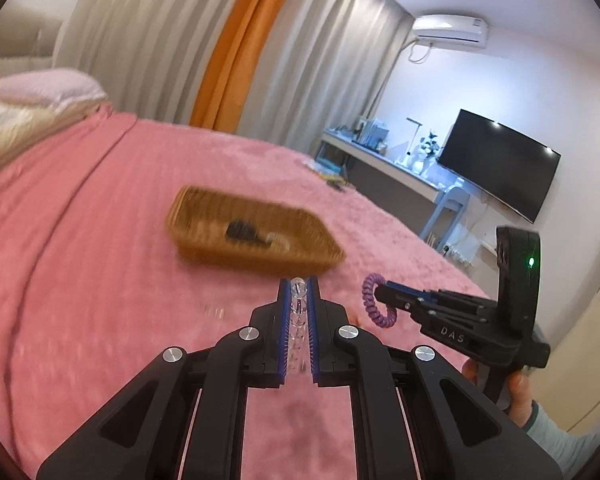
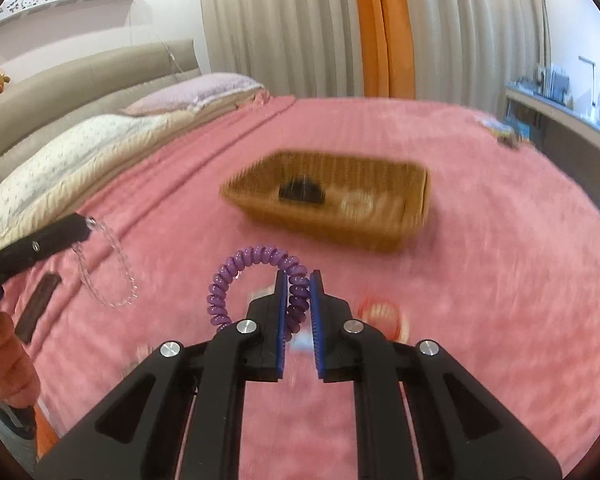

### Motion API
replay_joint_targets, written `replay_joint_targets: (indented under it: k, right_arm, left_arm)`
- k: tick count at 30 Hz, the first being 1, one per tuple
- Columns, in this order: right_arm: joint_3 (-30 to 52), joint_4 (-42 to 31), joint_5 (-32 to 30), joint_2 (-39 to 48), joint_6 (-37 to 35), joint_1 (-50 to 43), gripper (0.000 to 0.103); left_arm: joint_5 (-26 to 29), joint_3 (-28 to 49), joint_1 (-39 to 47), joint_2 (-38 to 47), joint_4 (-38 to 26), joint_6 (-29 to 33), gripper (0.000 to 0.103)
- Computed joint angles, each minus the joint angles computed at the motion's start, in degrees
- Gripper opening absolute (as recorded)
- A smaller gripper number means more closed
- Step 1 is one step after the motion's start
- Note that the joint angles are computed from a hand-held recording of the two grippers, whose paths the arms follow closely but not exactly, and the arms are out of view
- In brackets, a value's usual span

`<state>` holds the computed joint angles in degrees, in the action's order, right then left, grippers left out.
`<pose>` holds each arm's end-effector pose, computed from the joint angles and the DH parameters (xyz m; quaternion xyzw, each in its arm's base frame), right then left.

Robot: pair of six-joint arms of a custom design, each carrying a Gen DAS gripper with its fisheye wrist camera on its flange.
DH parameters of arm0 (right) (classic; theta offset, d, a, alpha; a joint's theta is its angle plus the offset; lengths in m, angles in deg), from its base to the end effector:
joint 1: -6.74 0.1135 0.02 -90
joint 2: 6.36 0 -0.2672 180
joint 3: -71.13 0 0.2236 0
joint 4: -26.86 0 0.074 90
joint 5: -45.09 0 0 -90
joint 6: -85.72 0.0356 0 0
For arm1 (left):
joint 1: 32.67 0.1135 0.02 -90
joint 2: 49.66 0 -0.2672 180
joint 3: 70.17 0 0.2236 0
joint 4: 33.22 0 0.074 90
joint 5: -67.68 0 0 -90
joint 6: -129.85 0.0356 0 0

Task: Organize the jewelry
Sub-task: 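Carry the bead chain into the basket with the left tool while the right tool drops the hair tie there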

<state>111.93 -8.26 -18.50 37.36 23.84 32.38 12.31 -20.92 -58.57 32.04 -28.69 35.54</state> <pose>0.1273 0.0435 0.2215 0.1190 0.8728 0.0097 0.4732 0.2263 -0.1324 0.2096 0.3040 0.7748 -0.3745 0.4088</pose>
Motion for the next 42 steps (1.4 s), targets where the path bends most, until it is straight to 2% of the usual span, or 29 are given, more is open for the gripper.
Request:
replay_joint_targets:
  k: [5, 9, 17, 22, 25, 31, 32, 33, 35, 38, 42]
  right_arm:
    - [7.7, 5.1, -7.6, 8.4, -10.2, -14.5, 0.009]
    - [12.9, 11.6, -13.4, 20.3, -14.9, -24.8, 0.009]
    - [23.0, 18.4, -20.1, 43.9, -16.5, -34.4, 0.009]
    - [29.1, 17.2, -22.7, 54.4, -16.1, -37.0, 0.009]
    - [31.8, 15.9, -23.5, 59.1, -16.2, -37.8, 0.009]
    - [32.7, 15.2, -22.7, 61.4, -16.0, -37.4, 0.011]
    - [32.6, 14.9, -23.1, 61.0, -15.8, -37.5, 0.013]
    - [32.2, 14.5, -23.4, 60.3, -15.6, -37.6, 0.018]
    - [30.1, 14.9, -23.1, 57.4, -15.5, -37.5, 0.025]
    - [26.7, 14.3, -23.6, 51.5, -15.4, -37.3, 0.028]
    - [21.0, 11.5, -24.3, 39.4, -14.6, -35.7, 0.028]
  left_arm:
    - [-4.2, 14.0, -4.5, 8.1, -2.8, -0.5, 0.006]
    - [-6.7, 26.3, -6.4, 17.9, -5.0, -0.8, 0.006]
    - [-9.5, 50.7, -6.9, 39.3, -13.3, -0.6, 0.006]
    - [-10.1, 65.5, -6.3, 51.0, -21.6, -0.9, 0.006]
    - [-10.4, 71.2, -6.0, 55.4, -25.3, -0.6, 0.006]
    - [-11.0, 73.3, -5.8, 57.1, -28.4, -0.1, 0.008]
    - [-10.9, 72.5, -5.7, 56.5, -28.4, 0.0, 0.018]
    - [-10.8, 70.6, -5.5, 55.2, -27.4, -0.1, 0.030]
    - [-11.6, 66.0, -5.5, 52.2, -24.7, -0.3, 0.040]
    - [-10.4, 57.2, -4.7, 45.6, -21.0, -0.2, 0.040]
    - [-8.6, 44.5, -3.2, 35.0, -15.8, -0.2, 0.043]
